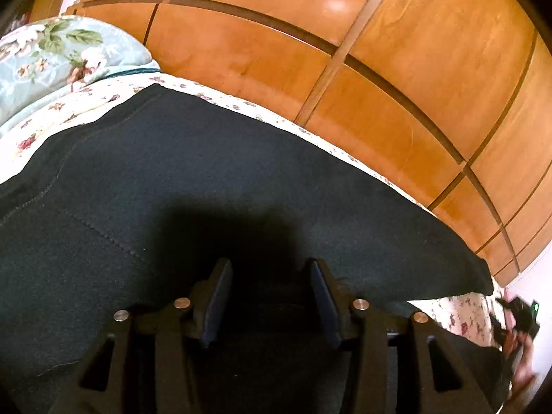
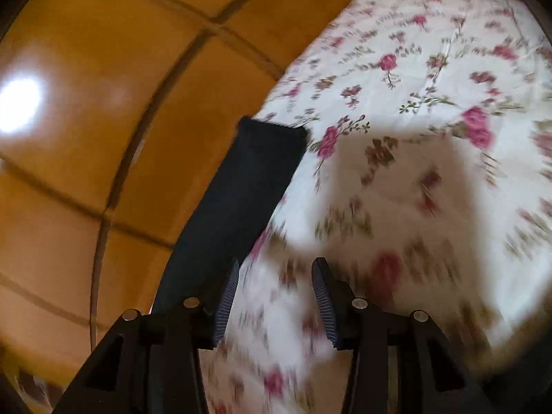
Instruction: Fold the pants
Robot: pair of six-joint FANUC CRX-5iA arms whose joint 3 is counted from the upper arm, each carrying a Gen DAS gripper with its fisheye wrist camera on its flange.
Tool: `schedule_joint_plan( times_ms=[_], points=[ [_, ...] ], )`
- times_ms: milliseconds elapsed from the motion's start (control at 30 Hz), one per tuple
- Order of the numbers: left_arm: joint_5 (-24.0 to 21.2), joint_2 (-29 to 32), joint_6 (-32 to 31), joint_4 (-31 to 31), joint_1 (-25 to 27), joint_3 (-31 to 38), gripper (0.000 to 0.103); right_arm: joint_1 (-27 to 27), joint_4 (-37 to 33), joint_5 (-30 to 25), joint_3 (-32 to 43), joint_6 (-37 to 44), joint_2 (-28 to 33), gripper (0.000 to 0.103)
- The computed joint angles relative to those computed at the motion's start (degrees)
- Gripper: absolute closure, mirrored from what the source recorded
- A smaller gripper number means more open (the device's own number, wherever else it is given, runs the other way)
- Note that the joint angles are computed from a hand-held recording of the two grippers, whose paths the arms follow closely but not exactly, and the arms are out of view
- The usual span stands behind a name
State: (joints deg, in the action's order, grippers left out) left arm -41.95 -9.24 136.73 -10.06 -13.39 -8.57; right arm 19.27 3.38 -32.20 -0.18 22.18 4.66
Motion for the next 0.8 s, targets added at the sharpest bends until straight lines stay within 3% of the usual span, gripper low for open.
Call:
schedule_joint_plan(
  times_ms=[67,233,333,367,400,533,667,800],
  points=[
    [0.02,0.12,0.71,-1.13,-0.46,0.21,0.052,-0.73,0.63,2.96,1.39,-2.3,2.33,0.059],
    [-0.91,0.49,2.71,-3.74,-1.95,1.31,0.052,-1.37,1.37,1.36,7.47,-1.48,7.19,0.059],
    [-1.1,0.38,2.99,-4.33,-2.21,1.32,0.052,-1.48,1.66,4.11,8.62,-1.51,9.26,0.074],
    [-1.0,0.46,2.78,-4.27,-2.08,1.3,0.052,-1.65,0.39,4.0,9.22,-0.59,9.71,0.089],
    [-0.89,0.49,2.67,-4.17,-2.01,1.28,0.052,-1.72,-0.8,3.5,9.81,-0.21,10.19,0.091],
    [0.06,0.17,1.87,-3.03,-1.36,0.56,0.052,-0.64,7.27,5.31,5.25,-8.43,7.62,0.092],
    [0.67,-0.3,0.9,-1.84,-0.86,-0.09,0.052,0.34,13.05,0.61,3.74,-9.29,4.05,0.092],
    [2.67,-1.2,-1.58,1.41,0.41,-1.96,0.052,0.49,13.89,-2.98,1.38,-8.11,-0.11,0.093]
  ],
)
